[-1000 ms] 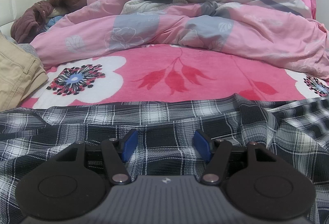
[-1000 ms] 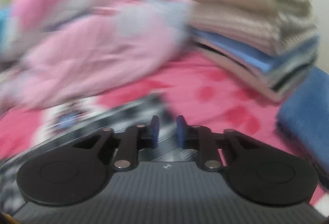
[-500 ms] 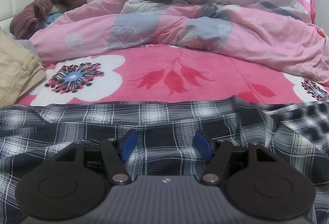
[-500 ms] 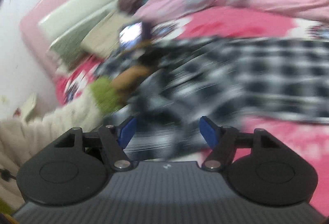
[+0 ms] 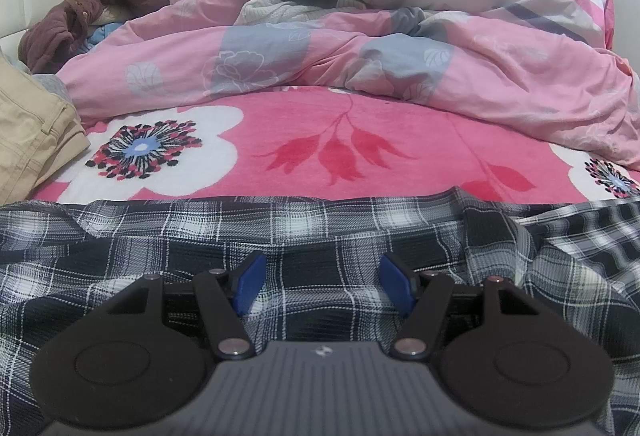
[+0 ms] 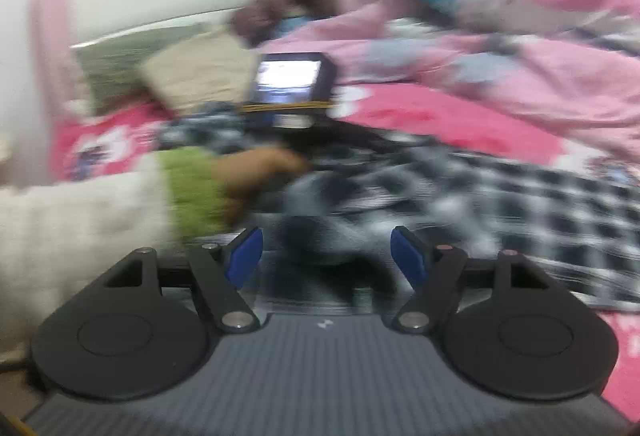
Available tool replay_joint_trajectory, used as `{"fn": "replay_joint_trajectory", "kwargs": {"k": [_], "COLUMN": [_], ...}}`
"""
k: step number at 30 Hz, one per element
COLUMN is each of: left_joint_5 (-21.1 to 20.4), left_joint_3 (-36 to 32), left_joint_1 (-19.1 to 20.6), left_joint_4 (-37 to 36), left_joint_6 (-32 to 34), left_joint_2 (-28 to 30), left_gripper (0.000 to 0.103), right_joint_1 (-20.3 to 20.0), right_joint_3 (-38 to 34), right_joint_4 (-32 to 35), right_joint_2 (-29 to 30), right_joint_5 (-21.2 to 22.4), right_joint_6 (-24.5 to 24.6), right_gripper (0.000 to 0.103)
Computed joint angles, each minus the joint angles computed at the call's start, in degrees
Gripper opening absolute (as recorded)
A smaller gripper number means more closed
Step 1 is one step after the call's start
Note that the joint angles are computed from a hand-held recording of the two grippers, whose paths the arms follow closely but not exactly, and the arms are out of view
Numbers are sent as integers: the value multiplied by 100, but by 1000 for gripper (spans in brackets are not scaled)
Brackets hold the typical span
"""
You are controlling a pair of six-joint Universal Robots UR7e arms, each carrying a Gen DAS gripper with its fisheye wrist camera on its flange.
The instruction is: Fold clothes
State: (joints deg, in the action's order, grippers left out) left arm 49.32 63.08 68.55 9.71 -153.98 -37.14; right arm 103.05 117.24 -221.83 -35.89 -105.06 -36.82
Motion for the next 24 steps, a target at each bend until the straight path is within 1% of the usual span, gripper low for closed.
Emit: {"fn": "replay_joint_trajectory", "kwargs": {"k": [2,4,5,6,9,10,12,13,14,16,18,21,23,24], "left_joint_5": [-19,-36,-40,-39,-40,-46,-56,-63,-69,-77,-80,-75,-76,-78], "left_joint_3": [-5,-9,-10,-11,-9,-9,-9,-11,-14,-17,-18,-15,-13,-12], "left_joint_1": [-5,-10,-12,-12,-12,-13,-15,-17,-18,-20,-22,-19,-20,-22], "left_joint_4": [-2,-5,-5,-3,-7,-9,-11,-11,-11,-12,-12,-11,-12,-14], "left_joint_6": [15,28,31,33,36,42,53,59,66,75,73,78,74,75], "left_joint_2": [7,12,14,15,15,17,19,21,23,26,29,23,24,24], "left_gripper": [65,65,65,65,65,65,65,65,65,65,65,65,65,65], "right_joint_1": [-56,-145,-169,-171,-87,-86,-220,-288,-332,-401,-458,-611,-716,-765], "right_joint_3": [-80,-34,45,125,70,-30,-29,-30,8,98,232,501,656,687], "right_joint_4": [-95,-48,-96,-201,-563,-507,-185,-17,85,140,30,-93,-171,-169], "right_joint_2": [96,58,29,20,224,286,235,207,182,157,46,-385,-730,-882], "right_joint_5": [-271,-187,-24,102,-231,-416,-377,-350,-270,-32,157,427,477,432], "right_joint_6": [269,590,607,500,200,252,549,697,758,739,749,1012,1122,1095], "right_gripper": [71,71,71,71,71,70,60,46,26,6,3,3,3,3]}}
